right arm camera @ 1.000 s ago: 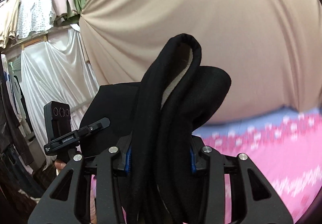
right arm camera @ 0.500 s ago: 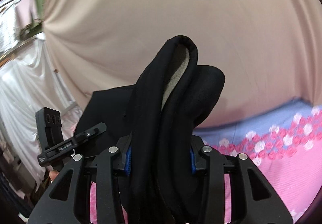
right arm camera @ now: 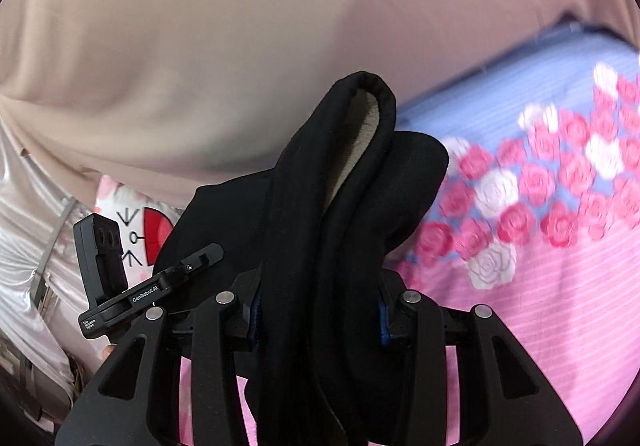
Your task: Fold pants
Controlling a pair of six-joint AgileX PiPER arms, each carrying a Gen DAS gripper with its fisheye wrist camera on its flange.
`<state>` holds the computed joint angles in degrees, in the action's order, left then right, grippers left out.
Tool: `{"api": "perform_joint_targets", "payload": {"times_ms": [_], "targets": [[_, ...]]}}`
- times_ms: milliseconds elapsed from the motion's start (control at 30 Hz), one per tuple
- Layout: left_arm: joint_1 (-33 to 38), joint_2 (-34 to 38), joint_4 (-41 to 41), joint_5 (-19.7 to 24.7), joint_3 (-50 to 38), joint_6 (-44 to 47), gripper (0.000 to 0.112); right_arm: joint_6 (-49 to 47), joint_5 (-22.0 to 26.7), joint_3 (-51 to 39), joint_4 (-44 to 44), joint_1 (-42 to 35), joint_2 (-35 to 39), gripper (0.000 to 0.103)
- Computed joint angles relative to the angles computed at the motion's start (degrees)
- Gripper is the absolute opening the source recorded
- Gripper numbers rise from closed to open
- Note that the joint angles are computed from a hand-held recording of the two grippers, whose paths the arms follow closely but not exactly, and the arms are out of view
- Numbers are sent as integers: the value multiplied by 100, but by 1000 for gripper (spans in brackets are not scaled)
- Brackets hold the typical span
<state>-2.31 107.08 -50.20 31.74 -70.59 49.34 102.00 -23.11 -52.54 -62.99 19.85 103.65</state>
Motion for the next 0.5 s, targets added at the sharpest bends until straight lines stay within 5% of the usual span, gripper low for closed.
{"api": "perform_joint_targets", "payload": {"times_ms": [300,400,500], "targets": [[119,356,-283,-77,-86,492,40,-70,-535,99,146,-292,420,40],[61,386,-488,-266,6,659,50,-42,-546,105,96,-297,424,42],[-187,465,-712,-883,157,758,72,-3,-612,127,-6,-358,456,44]]}}
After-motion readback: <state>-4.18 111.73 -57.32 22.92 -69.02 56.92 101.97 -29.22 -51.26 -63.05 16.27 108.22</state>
